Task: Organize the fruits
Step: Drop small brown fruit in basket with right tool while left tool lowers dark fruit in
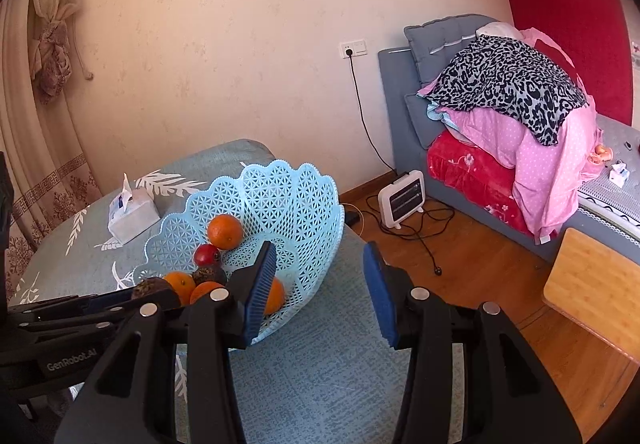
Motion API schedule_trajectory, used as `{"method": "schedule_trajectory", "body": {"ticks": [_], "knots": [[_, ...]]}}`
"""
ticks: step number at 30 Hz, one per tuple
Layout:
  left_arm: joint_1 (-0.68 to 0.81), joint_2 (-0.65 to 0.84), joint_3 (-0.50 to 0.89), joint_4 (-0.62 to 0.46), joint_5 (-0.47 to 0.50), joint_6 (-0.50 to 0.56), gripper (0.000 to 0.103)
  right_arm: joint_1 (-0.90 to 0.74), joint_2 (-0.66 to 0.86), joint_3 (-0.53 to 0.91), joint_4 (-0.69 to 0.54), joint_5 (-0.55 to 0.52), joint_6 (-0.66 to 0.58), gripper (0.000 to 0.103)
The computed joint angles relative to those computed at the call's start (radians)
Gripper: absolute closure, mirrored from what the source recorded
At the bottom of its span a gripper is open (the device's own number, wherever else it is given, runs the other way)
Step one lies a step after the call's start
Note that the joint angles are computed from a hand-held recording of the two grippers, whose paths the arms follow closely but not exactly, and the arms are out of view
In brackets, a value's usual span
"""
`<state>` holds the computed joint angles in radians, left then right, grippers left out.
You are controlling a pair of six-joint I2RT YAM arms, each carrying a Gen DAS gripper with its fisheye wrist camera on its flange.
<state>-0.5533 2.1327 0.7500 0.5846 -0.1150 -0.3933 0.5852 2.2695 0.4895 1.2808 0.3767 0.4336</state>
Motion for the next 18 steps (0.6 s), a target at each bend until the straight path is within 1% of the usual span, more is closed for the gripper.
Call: {"method": "schedule_trajectory", "body": {"ticks": [3,6,8,9,11,12,14,18], "knots": [[0.006,0.044,0.053,-0.027,0.004,-0.001,0.061,0.007,0.002,-0.002,0.01,0.009,-0.008,0.056],[-0.001,0.063,0.063,-0.005,-0.038,0.011,0.061,0.01,0.003,-0.001,0.014,0.014,-0.012,0.056],[-0.006,0.067,0.064,0.005,-0.081,0.029,0.058,0.014,0.004,-0.002,0.017,0.018,-0.012,0.056],[-0.006,0.072,0.065,0.011,-0.104,0.038,0.054,0.016,0.004,-0.001,0.015,0.02,-0.012,0.056],[0.007,0.083,0.08,0.001,-0.127,0.048,0.051,0.018,0.005,-0.001,0.016,0.023,-0.013,0.056],[0.021,0.086,0.089,-0.011,-0.116,0.046,0.05,0.02,0.006,-0.001,0.018,0.026,-0.015,0.056],[0.044,0.086,0.08,0.001,-0.093,0.037,0.044,0.023,0.008,-0.003,0.024,0.032,-0.017,0.056],[0.047,0.045,0.035,0.025,-0.11,0.036,0.044,0.024,0.011,-0.002,0.026,0.031,-0.016,0.056]]}}
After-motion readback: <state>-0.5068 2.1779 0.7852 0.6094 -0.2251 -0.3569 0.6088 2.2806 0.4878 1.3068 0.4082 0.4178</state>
